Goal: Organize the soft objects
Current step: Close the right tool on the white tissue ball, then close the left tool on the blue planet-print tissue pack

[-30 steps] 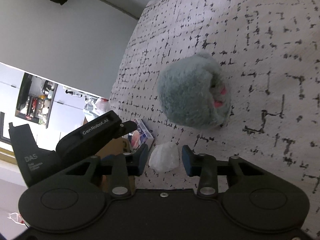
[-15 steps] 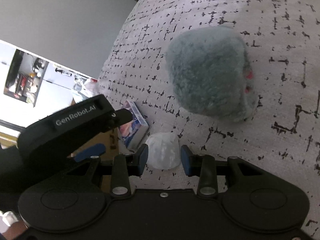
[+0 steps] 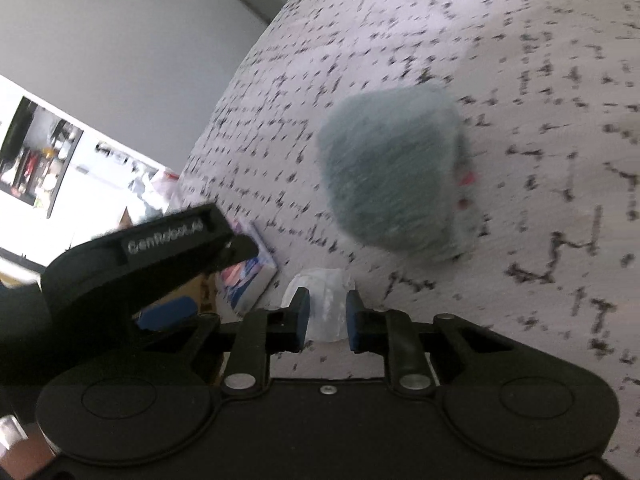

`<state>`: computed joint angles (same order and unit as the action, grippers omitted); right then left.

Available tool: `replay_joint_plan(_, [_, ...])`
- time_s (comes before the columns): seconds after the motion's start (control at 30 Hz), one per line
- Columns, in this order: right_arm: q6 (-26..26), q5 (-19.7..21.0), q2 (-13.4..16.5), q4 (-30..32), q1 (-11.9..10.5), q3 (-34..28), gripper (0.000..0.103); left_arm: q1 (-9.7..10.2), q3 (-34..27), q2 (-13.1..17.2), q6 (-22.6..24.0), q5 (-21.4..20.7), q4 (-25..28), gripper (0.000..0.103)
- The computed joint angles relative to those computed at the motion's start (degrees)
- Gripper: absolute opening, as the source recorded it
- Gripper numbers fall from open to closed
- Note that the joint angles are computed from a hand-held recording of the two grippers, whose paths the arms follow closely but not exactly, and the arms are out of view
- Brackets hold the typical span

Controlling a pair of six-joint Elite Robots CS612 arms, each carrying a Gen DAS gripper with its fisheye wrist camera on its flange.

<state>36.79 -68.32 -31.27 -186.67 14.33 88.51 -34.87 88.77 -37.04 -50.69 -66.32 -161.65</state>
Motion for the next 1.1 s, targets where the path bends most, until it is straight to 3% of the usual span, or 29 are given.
replay_joint_plan(0.1, [2.13,-1.73,-0.09,-1.11,-0.11,0.39,0.019,-0.07,-0.39,0.17,-0.92,-0.50,1.19,0.065])
replay_joint_plan(0.27, [4.23,-3.75,-0.09,-2.55,-0.25,0.95,0.019,-0.15,-1.18,0.58,-3.57,0.19,3.94,0.063])
replay_joint_plan(0.63, [5.92,-2.36,0.41,-3.02,-0.66,0.56,0.019,-1.03,-4.39,2.44,-7.47,6.75,11.41,0.063])
replay_joint_plan(0.77, [5.99,-1.98,0.46,-3.31,-0.78,0.67,0.019,-1.00,-5.51,2.99,-8.79,7.03,13.02,0.063])
replay_joint_plan(0.9, [6.13,-1.65,0.56,-3.48,-0.87,0.62,0.019,-1.05,-5.61,3.27,-7.88,7.32,11.35,0.064])
replay_joint_plan(1.1, [6.02,-1.31,0.59,-3.59,-0.96,0.65,0.019,-0.28,-6.42,3.90,-9.15,4.46,12.57,0.068])
